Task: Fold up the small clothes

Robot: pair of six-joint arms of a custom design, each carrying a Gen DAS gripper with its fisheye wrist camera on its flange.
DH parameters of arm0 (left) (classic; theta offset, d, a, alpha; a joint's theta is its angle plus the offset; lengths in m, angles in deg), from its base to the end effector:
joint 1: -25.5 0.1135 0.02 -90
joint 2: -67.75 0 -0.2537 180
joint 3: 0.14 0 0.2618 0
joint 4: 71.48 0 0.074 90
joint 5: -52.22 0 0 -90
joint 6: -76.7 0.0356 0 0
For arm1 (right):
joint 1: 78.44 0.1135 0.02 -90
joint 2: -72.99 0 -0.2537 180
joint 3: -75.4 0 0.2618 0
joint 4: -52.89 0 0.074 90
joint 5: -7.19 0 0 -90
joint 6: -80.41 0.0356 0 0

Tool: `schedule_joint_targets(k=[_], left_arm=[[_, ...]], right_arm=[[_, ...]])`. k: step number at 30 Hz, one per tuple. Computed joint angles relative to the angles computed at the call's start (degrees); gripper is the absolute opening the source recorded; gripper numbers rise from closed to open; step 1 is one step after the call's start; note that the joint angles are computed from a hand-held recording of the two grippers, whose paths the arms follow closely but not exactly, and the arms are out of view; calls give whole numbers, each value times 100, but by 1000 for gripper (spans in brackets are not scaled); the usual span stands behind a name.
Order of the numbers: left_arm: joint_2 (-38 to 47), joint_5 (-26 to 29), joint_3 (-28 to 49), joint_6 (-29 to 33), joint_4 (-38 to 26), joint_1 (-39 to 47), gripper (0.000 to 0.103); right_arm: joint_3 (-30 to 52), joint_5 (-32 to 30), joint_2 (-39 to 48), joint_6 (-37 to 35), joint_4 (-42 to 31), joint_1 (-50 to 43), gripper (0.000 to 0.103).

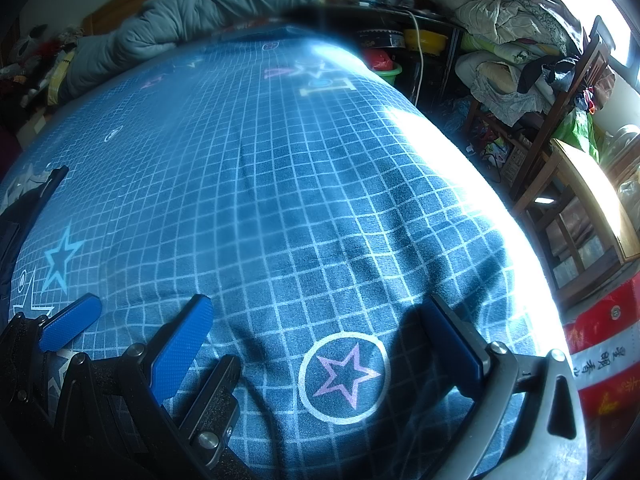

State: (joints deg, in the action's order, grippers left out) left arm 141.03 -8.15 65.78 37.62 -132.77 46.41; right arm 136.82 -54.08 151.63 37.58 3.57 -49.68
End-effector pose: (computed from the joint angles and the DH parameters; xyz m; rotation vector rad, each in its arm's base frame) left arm 0.2350 0.0709 0.2252 0.7773 2.4124 -0.2623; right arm 0.2379 0.1110 0.1882 0.5337 2.4582 -0.1863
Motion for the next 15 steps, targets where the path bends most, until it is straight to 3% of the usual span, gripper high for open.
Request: schedule_joint_targets(k=[4, 7, 15], left_arm=[[12, 24, 19, 70, -42, 59, 103], [91, -99, -149, -281, 396, -270, 103], [91, -99, -158, -284, 408, -273, 103]], right_arm=[[8, 3, 10, 5, -2, 5, 103], [-7, 2, 1, 5, 6, 4, 103], [-7, -1, -8, 1, -5, -1, 103]])
